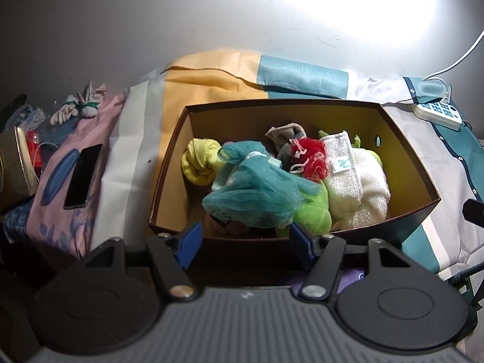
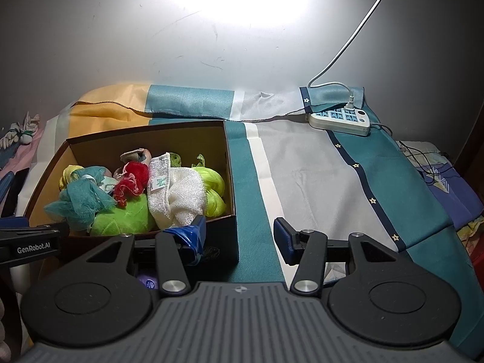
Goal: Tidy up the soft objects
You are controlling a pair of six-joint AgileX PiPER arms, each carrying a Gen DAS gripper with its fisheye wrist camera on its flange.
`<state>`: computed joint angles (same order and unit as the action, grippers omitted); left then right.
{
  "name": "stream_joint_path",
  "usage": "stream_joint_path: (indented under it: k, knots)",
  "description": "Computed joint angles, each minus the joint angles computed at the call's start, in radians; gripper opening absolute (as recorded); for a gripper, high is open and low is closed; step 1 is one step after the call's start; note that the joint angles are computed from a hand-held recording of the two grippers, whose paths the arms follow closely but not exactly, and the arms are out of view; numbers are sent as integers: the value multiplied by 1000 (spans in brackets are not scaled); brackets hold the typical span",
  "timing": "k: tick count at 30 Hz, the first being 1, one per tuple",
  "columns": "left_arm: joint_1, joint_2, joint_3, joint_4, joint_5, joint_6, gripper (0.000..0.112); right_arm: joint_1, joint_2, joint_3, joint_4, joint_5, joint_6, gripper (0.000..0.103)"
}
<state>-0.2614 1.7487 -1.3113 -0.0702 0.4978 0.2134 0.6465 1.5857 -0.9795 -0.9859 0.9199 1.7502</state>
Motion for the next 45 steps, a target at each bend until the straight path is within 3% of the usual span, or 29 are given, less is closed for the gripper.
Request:
stream_joint_path:
  k: [45]
  knots:
    - [-4, 12, -18, 24, 22, -22, 65, -7, 10, -4, 3, -17, -13, 34]
